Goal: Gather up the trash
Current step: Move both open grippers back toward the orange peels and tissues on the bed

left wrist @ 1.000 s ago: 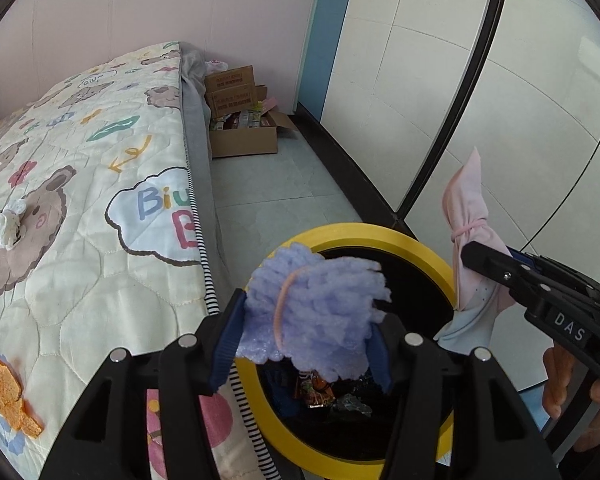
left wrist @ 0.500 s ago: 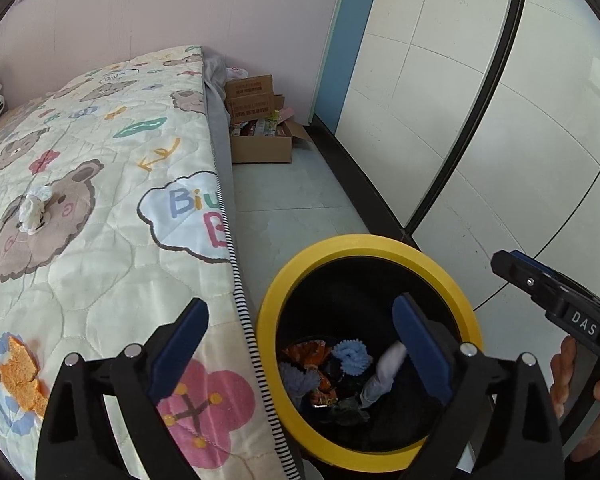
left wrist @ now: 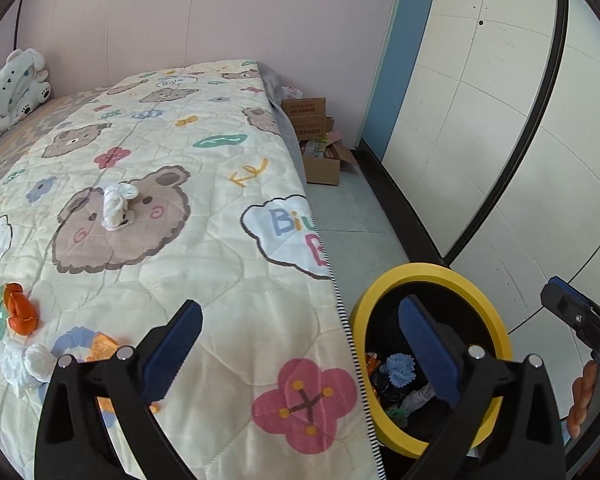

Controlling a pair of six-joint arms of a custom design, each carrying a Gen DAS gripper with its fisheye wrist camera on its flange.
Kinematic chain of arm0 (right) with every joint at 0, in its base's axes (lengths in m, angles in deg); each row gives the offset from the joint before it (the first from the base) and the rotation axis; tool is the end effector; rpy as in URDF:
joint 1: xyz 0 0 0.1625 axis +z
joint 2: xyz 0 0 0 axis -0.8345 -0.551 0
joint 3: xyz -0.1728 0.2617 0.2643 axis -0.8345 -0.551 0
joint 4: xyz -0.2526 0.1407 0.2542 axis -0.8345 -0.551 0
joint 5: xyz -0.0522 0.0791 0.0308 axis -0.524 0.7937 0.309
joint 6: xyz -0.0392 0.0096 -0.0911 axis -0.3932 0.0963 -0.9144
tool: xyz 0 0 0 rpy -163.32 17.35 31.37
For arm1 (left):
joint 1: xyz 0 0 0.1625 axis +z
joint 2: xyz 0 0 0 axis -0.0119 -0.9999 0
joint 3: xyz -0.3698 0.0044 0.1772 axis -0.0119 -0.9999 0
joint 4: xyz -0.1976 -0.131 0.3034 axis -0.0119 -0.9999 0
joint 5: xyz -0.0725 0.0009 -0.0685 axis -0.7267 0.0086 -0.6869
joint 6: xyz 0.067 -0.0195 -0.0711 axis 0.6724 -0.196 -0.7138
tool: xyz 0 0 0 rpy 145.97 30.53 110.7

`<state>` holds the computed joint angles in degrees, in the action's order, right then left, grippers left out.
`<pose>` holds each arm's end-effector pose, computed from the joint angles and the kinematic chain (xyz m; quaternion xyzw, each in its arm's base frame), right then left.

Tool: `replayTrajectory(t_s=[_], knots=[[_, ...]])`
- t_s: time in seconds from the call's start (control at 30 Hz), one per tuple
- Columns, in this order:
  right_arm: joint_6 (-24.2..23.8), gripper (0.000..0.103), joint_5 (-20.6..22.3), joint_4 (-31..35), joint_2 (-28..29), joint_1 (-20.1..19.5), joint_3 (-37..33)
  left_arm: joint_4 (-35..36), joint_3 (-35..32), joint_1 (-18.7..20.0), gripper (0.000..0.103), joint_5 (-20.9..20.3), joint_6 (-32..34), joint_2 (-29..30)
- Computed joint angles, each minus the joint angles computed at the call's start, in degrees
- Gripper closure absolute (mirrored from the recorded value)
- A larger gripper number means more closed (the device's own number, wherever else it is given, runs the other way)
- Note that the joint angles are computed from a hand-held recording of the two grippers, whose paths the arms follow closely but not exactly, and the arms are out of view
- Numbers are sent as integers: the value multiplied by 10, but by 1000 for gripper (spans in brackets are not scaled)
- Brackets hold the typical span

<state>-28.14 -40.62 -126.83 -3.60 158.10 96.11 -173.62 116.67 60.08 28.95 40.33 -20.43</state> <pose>0.2242 -0.6398 0.2020 0.1551 -0.8682 0.4135 0.2263 -0.1819 -0.6946 0.2221 0.1808 0.8865 -0.3400 0.2566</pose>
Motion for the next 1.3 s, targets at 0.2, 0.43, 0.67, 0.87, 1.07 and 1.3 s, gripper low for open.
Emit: replayTrajectory(t_s=[0.2,0.43,0.67,0.87,1.07,1.3], knots=[[-6,33,10,19,20,23,-21,-8,8,15,8,23,2,-26],[-12,30,24,48,51,46,-55,-22,13,36,8,58,20,-50],[-17,30,39,91,95,68,-101,-20,5,64,8,88,24,-70],[-23,30,53,136,140,82,-149,-11,-7,92,8,103,22,-81],[-29,30,60,186,189,90,-205,-3,-16,118,8,109,23,-86],[-38,30,57,250,252,96,-281,12,-20,141,8,98,11,-92]])
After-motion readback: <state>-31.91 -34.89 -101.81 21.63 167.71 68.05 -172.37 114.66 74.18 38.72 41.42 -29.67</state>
